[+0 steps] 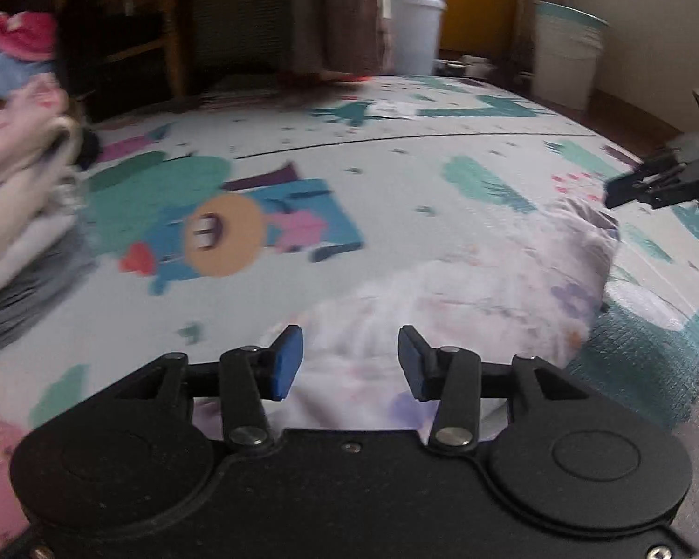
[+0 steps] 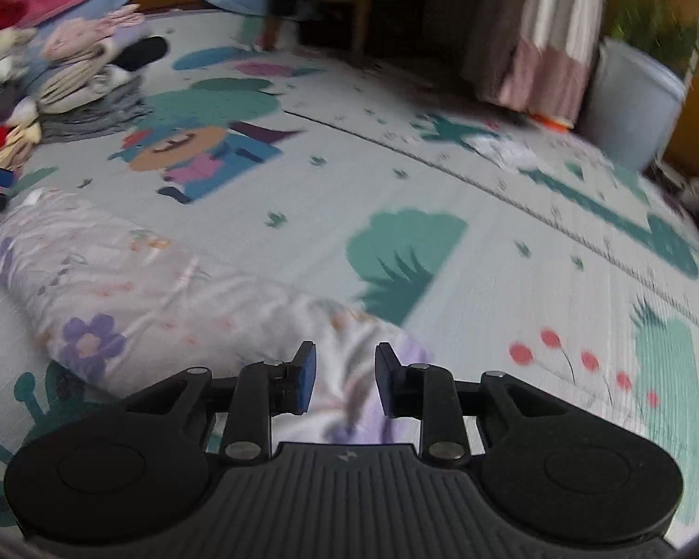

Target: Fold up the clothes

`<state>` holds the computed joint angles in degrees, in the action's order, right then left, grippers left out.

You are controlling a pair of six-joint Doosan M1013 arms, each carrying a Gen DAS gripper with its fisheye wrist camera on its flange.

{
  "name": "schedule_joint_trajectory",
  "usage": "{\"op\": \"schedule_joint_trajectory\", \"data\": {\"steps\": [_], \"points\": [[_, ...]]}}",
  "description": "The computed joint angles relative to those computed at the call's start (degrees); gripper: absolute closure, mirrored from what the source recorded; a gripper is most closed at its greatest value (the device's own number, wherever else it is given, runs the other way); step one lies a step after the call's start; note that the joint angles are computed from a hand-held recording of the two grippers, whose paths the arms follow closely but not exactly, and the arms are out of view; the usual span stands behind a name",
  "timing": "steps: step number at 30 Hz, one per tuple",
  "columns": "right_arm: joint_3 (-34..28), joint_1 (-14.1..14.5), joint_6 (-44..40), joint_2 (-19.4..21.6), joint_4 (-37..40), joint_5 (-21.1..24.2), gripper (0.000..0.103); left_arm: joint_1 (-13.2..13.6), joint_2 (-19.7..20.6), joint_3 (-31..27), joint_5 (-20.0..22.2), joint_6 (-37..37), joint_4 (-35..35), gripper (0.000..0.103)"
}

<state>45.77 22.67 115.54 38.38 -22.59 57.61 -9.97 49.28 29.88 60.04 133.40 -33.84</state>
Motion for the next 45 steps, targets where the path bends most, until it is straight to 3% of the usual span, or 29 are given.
{"op": "schedule_joint_trajectory", "data": {"steps": [2, 3, 4, 7, 8, 13, 18, 21, 24, 25, 27, 29, 31, 33, 34, 36, 39, 42, 45], "points": [[-1.75, 0.39, -1.01, 1.01, -0.79, 1.1, 0.07, -0.64, 2.49, -3.57, 1.3, -3.95, 3.94, 0.057], [-2.67, 0.21, -2.29, 1.66, 0.71, 2.75, 0.071, -0.89, 5.01, -7.77, 4.33, -7.95, 7.43, 0.055], [-3.64, 0.04, -3.51, 2.34, 2.15, 4.45, 0.07, -0.74, 6.94, -10.53, 6.18, -10.1, 7.92, 0.05], [-6.84, -0.49, -6.81, 4.56, 6.09, 9.81, 0.056, 0.09, 7.71, -10.15, 5.04, -7.92, 3.91, 0.049], [-7.69, -0.65, -7.37, 5.16, 7.07, 11.16, 0.056, -0.07, 6.7, -8.69, 3.98, -7.29, 4.44, 0.049], [-7.14, -0.8, -6.7, 4.86, 7.06, 9.75, 0.056, 0.43, -2.22, 6.58, -6.66, -5.29, 2.62, 0.048], [-3.88, -0.19, -8.8, 3.01, 5.95, 4.41, 0.056, 0.68, -5.76, 13.06, -9.53, 1.87, -1.27, 0.048], [-4.82, -0.35, -9.36, 3.72, 7.39, 6.03, 0.056, 0.3, -1.85, 6.41, -5.25, -5.6, 1.64, 0.048], [-5.14, -1.12, -6.51, 4.1, 10.29, 6.64, 0.055, 1.22, 6.46, -7.72, 4.48, -16.72, 2.06, 0.047], [-5.14, -1.32, -5.55, 4.17, 11.05, 6.58, 0.055, 1.24, 9.2, -13.39, 7.55, -17.23, 2.97, 0.049], [-5.54, -1.37, -4.88, 4.49, 11.49, 6.83, 0.054, 1.44, 11.76, -19.35, 10.32, -21.19, 3.41, 0.052], [-5.33, -1.26, -4.47, 4.48, 11.25, 6.58, 0.054, 2.61, 10.0, -15.71, 7.43, -25.37, -0.1, 0.053], [-4.32, -1.32, -4.08, 4.04, 11.44, 5.5, 0.054, 2.89, 5.69, -7.19, 0.43, -24.54, 0.59, 0.053], [-3.82, -1.37, -3.8, 3.82, 11.63, 4.98, 0.054, 3.03, 4.95, -5.6, -0.34, -23.07, 0.59, 0.053], [-3.72, -1.4, -3.69, 3.77, 11.72, 4.89, 0.054, 2.63, 5.3, -6.37, 0.5, -23.1, 3.53, 0.051], [-4.37, -1.36, -3.81, 4.05, 11.66, 5.62, 0.054, 1.2, 5.82, -7.19, 0.57, -23.44, 13.23, 0.034], [-6.03, -1.0, -4.86, 4.72, 10.43, 7.27, 0.054, 0.59, 2.24, -0.64, -8.03, -28.31, 17.09, 0.038], [-3.84, -0.53, -7.3, 3.34, 9.32, 3.58, 0.054, 0.25, -1.83, 5.74, -14.35, -23.42, 14.81, 0.038], [-1.6, -0.54, -7.37, 2.09, 7.98, 0.6, 0.054, -0.19, -4.34, 9.28, -12.79, -6.51, 3.73, 0.038]]}}
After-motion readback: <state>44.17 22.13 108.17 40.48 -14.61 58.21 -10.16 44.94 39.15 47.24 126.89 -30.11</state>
